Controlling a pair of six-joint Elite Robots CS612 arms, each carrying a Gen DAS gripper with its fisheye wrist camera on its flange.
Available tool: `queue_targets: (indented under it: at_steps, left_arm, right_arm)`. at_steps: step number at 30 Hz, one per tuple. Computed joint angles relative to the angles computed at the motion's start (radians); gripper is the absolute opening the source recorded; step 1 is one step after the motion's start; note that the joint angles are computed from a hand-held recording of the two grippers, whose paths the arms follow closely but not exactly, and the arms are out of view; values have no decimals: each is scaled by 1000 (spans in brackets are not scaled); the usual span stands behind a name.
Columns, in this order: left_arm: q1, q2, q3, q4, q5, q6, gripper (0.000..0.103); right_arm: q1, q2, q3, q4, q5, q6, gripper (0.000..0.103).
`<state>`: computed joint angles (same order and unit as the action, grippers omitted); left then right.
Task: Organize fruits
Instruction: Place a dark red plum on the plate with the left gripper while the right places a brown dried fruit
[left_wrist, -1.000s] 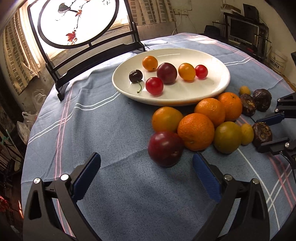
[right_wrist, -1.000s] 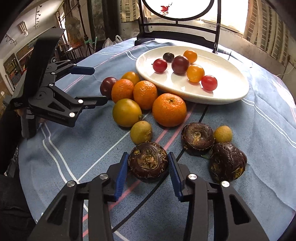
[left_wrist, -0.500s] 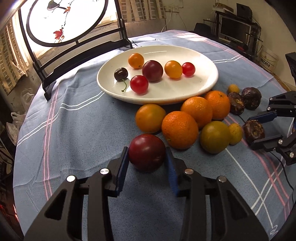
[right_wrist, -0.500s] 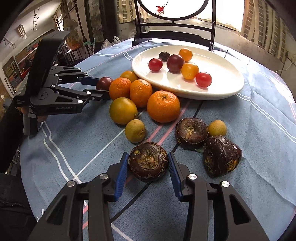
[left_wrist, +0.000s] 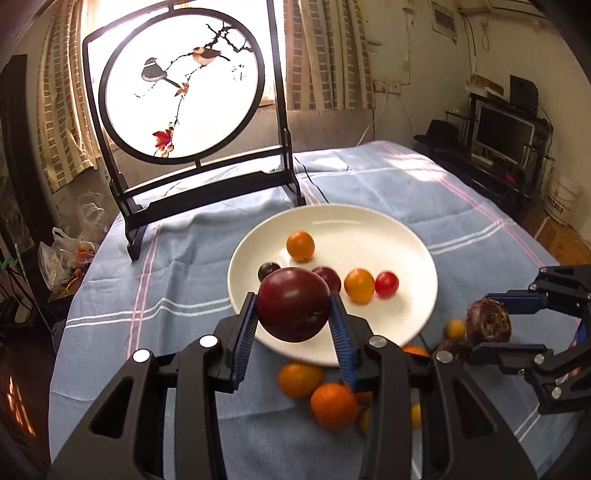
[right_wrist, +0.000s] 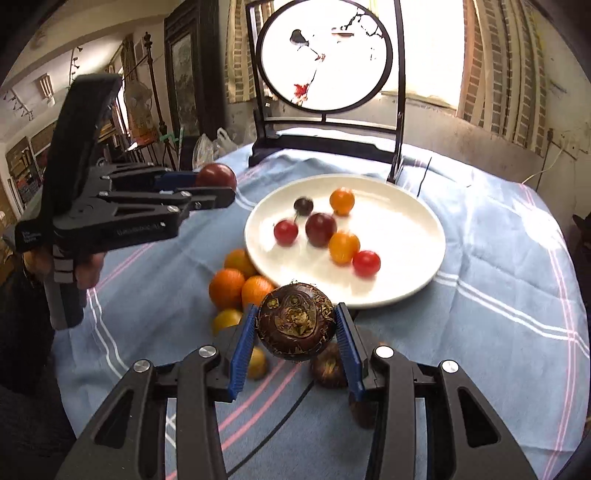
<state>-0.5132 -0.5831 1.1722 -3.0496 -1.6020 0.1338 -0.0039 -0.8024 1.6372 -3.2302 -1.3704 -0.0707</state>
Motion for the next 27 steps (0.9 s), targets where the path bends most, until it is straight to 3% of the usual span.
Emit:
queue_targets:
  at_steps: [5,12,22,27]
  left_arm:
    - [-12,43,-102,11,28,-49,38]
    - [-18,110,-208,65,73,-31,38]
    - [-13,146,-250,134,89,-9,38]
    - [-16,149,-251,144,98,2,38]
  right_arm:
    - [-14,30,-81,-26,-29,61,43]
    - [-31,91,-196,53,-37,92,43]
    - [-25,150,-283,151,-31,88,43]
    - [-26,158,-286,161,-64,100,43]
